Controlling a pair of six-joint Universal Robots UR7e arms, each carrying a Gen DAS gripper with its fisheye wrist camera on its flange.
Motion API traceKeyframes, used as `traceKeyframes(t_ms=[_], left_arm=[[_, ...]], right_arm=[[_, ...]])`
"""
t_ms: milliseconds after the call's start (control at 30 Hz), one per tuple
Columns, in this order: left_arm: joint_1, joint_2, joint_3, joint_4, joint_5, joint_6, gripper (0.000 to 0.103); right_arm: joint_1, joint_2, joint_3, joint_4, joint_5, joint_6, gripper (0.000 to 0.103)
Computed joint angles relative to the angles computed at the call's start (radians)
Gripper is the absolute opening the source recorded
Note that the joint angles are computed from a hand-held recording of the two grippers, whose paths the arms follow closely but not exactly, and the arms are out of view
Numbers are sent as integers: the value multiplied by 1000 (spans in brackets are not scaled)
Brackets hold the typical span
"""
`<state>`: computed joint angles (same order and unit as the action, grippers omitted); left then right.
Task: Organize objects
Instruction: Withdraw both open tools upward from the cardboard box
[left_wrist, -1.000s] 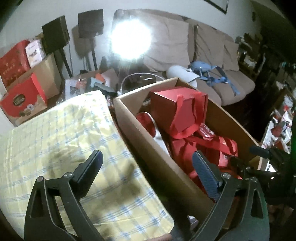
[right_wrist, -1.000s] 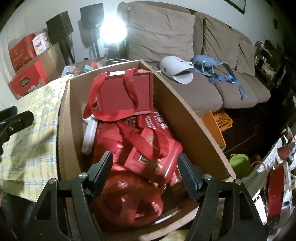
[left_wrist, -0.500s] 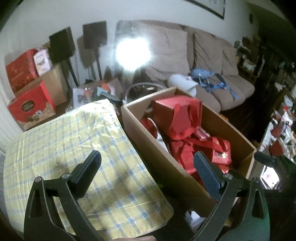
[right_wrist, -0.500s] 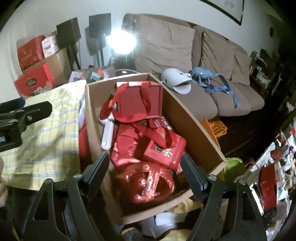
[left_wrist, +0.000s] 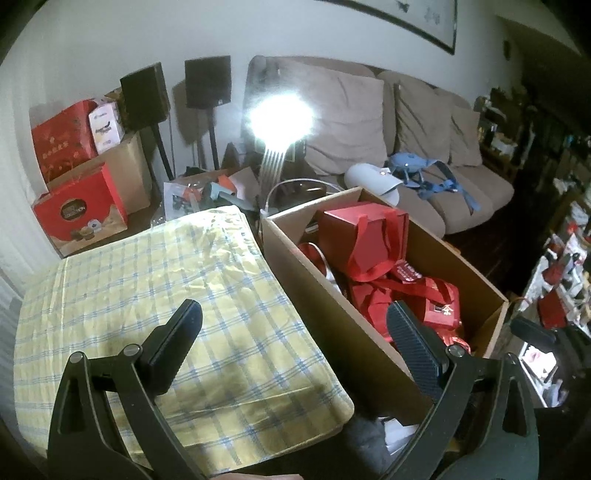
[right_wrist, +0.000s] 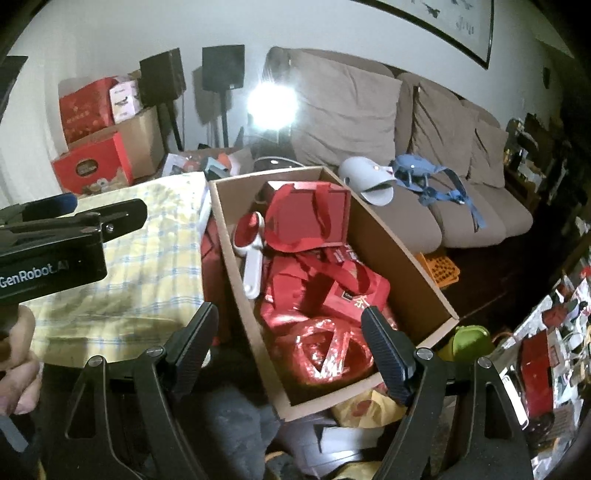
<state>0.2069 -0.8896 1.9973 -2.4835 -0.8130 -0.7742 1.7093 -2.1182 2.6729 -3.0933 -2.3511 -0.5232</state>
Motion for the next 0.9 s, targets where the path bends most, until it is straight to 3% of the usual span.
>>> traceKeyframes(t_ms=[567, 900], left_arm=[[-58, -54, 43, 26, 17, -27, 100], [-57, -40, 53, 15, 29, -27, 100]], right_arm=[[174, -28, 8, -7, -135, 67, 81], [173, -37, 4, 1, -141, 65, 82]])
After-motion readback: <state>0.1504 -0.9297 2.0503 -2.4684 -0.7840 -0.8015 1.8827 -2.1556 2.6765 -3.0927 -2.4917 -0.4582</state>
